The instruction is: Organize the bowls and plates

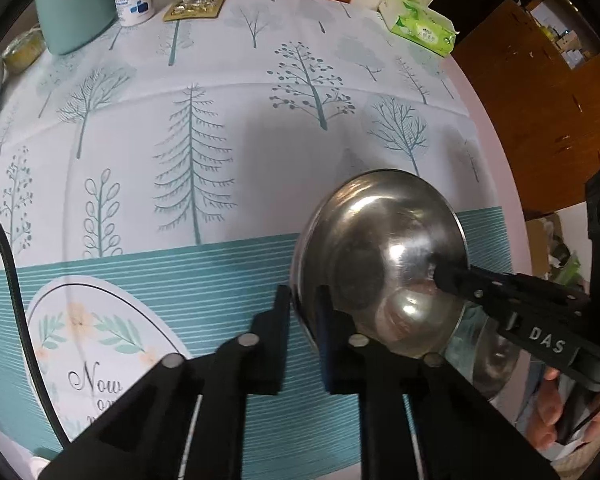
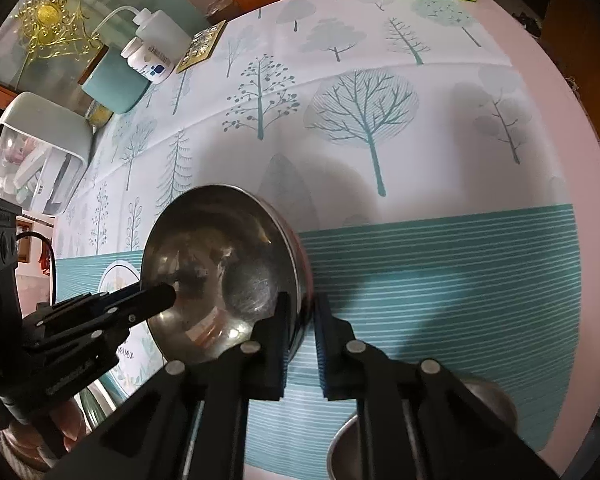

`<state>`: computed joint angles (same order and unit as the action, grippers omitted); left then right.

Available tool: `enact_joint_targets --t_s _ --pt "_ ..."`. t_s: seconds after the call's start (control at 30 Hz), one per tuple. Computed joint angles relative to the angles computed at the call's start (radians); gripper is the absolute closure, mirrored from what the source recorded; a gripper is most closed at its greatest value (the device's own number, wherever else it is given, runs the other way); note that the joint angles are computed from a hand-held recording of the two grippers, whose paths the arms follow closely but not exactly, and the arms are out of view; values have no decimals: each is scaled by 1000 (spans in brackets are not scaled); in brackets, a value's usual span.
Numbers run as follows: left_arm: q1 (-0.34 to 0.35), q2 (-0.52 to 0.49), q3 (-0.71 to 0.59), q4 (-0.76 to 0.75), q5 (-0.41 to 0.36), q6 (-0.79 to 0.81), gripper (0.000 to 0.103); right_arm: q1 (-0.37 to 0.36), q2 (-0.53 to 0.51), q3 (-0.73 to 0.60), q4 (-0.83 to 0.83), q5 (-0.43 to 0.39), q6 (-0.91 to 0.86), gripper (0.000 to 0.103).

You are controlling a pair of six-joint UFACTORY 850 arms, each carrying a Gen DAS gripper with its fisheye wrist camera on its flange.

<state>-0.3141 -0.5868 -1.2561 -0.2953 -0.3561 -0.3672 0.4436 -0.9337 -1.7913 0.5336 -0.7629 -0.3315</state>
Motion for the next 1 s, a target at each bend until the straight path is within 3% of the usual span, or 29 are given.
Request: enact_joint_targets --t_s 0.27,0.47,0.8,1.0 --pt "-5 87 73 -47 17 65 94 1 64 67 34 8 -30 92" --pt "-32 227 169 12 26 30 93 13 171 178 75 31 -80 92" --pt "-155 478 347 296 -45 -284 92 61 425 447 106 92 -149 92" --pt "-242 592 462 348 -82 -415 92 103 550 599 105 113 -163 92"
